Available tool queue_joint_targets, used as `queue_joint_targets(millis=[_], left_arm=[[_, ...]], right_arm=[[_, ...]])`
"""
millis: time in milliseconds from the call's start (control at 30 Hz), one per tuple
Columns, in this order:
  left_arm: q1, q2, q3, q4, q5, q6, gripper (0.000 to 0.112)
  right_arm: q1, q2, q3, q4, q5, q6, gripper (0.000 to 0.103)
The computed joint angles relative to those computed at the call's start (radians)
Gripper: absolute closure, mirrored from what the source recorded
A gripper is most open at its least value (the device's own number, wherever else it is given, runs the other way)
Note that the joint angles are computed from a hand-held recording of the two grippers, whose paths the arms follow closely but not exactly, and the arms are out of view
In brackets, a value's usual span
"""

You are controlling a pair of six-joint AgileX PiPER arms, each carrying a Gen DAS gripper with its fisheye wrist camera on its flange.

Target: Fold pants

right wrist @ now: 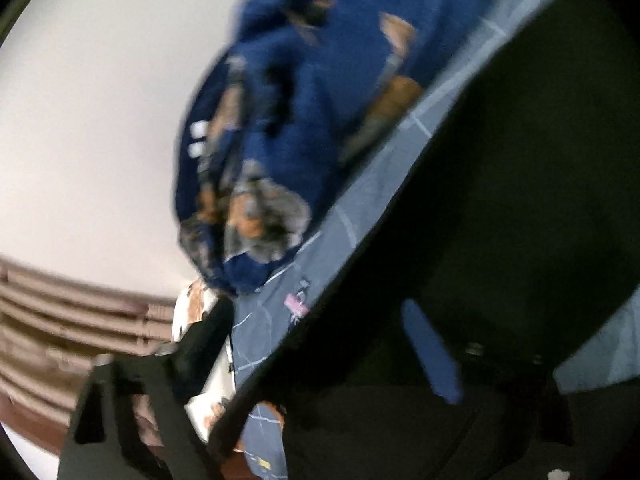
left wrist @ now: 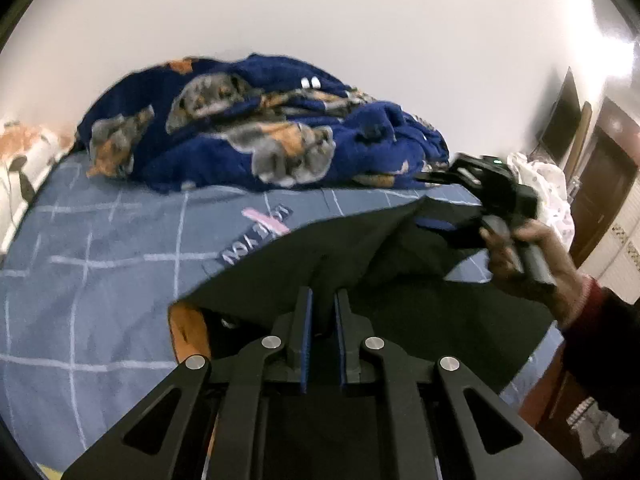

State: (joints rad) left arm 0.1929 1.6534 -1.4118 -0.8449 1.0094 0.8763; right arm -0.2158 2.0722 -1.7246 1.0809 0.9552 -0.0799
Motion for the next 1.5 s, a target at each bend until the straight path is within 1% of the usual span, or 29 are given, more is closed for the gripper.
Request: queue_joint_targets(millis=[33,67,100,133,200,233,300,333,367,433,500,633,767,867,967,1167,1267,1333,1367,1400,1433,1500], left_arm=[[0.000,-0.008,0.016,0.005,0.002,-0.006,0.102],[-0.003,-0.009,0.021,0.015,0.000,-0.017,0.101],[-0.003,-0.010,0.026,0.021,-0.002,-0.022,0.101],[-0.004,-0.009,0.028,0.028,-0.002,-0.034,0.101],[-0.002,-0.003,0.025,0.048,0.006,-0.058,0.101],[0.007,-0.004,0.025,0.050,0.012,-0.061,0.101],[0.022,-0.011,0.026,0.064,0.028,-0.066,0.101],[0.032,-0.021,0.035,0.072,0.031,-0.064,0.101],[0.045,-0.029,0.042,0.079,0.040,-0.061,0.100],[0.071,-0.039,0.053,0.097,0.073,-0.060,0.100],[0.094,-0.068,0.088,0.120,0.085,-0.045,0.100],[0.118,-0.140,0.188,0.176,0.097,-0.009,0.100],[0.142,-0.193,0.282,0.219,0.116,0.018,0.099],[0.160,-0.215,0.325,0.248,0.123,0.022,0.099],[0.179,-0.225,0.351,0.261,0.127,0.030,0.099],[0.175,-0.260,0.370,0.285,0.107,0.036,0.097],[0.163,-0.272,0.362,0.328,0.089,0.011,0.088],[0.165,-0.285,0.344,0.370,0.084,-0.037,0.075],[0.169,-0.297,0.339,0.388,0.075,-0.064,0.063],[0.181,-0.317,0.337,0.395,0.060,-0.084,0.062],[0.208,-0.334,0.326,0.372,0.060,-0.088,0.062],[0.254,-0.333,0.286,0.289,0.108,-0.067,0.062]], right_arm=[[-0.003,0.042,-0.037,0.018,0.022,0.003,0.045],[-0.004,0.074,-0.067,0.023,0.039,0.011,0.063],[-0.004,0.102,-0.092,0.029,0.055,0.018,0.072],[-0.003,0.123,-0.110,0.039,0.068,0.014,0.088],[0.001,0.115,-0.087,0.045,0.059,-0.010,0.092],[0.003,0.083,-0.040,0.057,0.041,-0.044,0.094],[0.004,0.023,0.054,0.092,0.008,-0.132,0.095],[0.005,-0.045,0.143,0.112,-0.016,-0.179,0.095],[0.000,-0.073,0.193,0.133,-0.027,-0.218,0.095],[-0.001,-0.189,0.348,0.168,-0.047,-0.285,0.095],[0.000,-0.303,0.489,0.183,-0.066,-0.331,0.095],[-0.018,-0.518,0.785,0.235,-0.090,-0.387,0.095],[-0.014,-0.638,0.944,0.207,-0.120,-0.382,0.096],[-0.019,-0.689,1.029,0.203,-0.112,-0.385,0.096],[0.002,-0.730,1.092,0.189,-0.128,-0.372,0.096],[-0.015,-0.738,1.190,0.246,-0.120,-0.417,0.096],[-0.001,-0.727,1.192,0.254,-0.126,-0.433,0.096],[0.006,-0.722,1.191,0.256,-0.130,-0.438,0.096],[0.006,-0.720,1.194,0.258,-0.129,-0.442,0.096],[0.010,-0.715,1.191,0.260,-0.131,-0.440,0.096],[0.010,-0.710,1.196,0.272,-0.131,-0.452,0.096],[0.002,-0.700,1.201,0.287,-0.122,-0.473,0.096]])
